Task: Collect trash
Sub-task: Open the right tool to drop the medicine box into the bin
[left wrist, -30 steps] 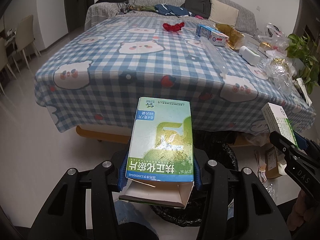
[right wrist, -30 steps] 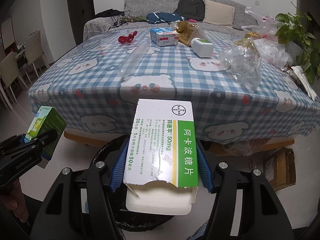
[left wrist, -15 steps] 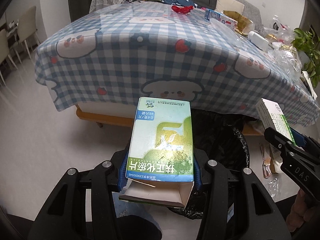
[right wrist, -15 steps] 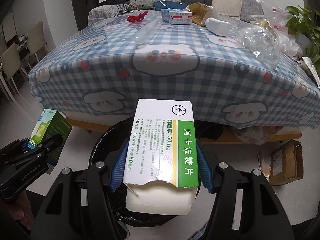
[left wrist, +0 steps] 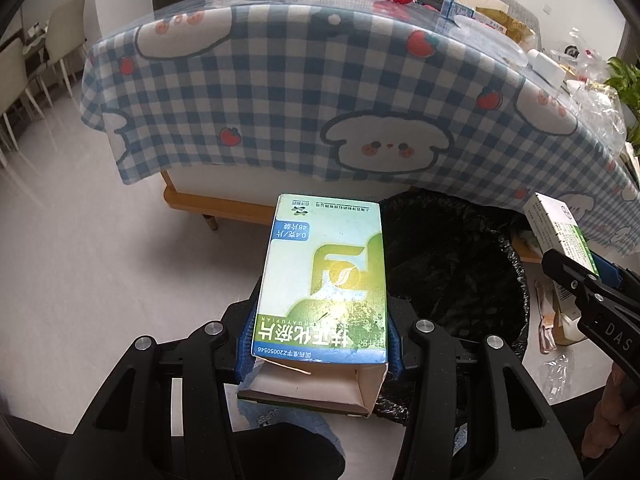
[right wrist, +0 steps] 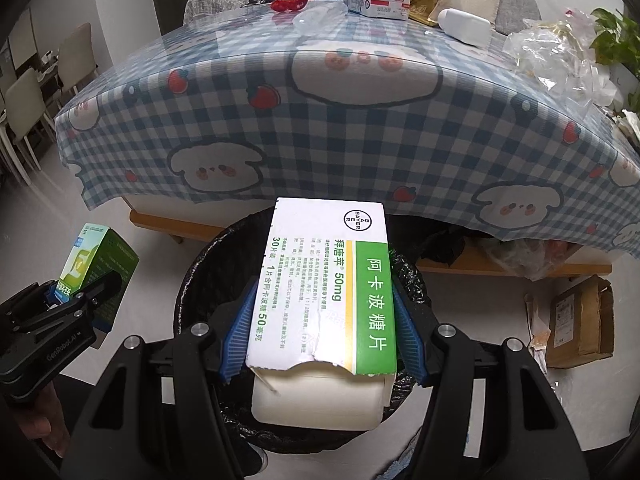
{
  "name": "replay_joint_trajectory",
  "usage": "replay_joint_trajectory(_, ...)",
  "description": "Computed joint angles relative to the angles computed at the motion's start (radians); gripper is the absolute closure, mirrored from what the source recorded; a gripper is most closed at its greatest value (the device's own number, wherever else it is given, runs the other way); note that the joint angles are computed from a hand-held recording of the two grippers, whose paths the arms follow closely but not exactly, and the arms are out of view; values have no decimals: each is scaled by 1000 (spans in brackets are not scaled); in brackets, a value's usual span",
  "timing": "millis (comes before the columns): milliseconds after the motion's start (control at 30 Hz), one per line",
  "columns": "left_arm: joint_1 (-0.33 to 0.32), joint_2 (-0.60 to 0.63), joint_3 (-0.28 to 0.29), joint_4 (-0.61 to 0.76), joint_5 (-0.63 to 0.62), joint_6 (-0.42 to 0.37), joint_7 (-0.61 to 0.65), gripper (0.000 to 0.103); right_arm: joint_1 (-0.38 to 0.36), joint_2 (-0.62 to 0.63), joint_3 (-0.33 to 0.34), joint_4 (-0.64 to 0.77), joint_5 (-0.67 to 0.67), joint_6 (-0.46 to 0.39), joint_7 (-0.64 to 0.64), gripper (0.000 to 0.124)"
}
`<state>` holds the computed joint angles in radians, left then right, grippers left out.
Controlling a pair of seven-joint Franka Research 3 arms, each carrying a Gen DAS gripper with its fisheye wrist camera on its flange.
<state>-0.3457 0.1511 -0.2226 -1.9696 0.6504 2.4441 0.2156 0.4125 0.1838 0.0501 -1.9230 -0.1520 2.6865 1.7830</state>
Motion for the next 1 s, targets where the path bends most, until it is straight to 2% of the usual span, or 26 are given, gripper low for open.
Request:
replay_joint_trajectory(433, -7, 22, 3, 6, 1, 10, 3, 55, 14, 28, -4, 26, -1, 1, -12, 64)
replay_joint_trajectory(500, -7, 25, 4, 10, 0, 7, 6, 55, 15, 31, -5, 28, -6, 1, -14, 60)
replay_joint_trajectory(567, -6, 29, 5, 15, -7, 6, 9, 55, 16, 32, -8, 29, -7, 7, -11, 51)
replay_joint_trajectory(767, -11, 51, 7, 39, -12, 5, 22, 55, 14, 26, -16, 22, -18, 22, -1, 33)
replay_joint_trajectory(1000, -32, 102, 8, 111, -17, -5, 49, 55, -8, -4, -29, -24, -32, 47, 12, 29)
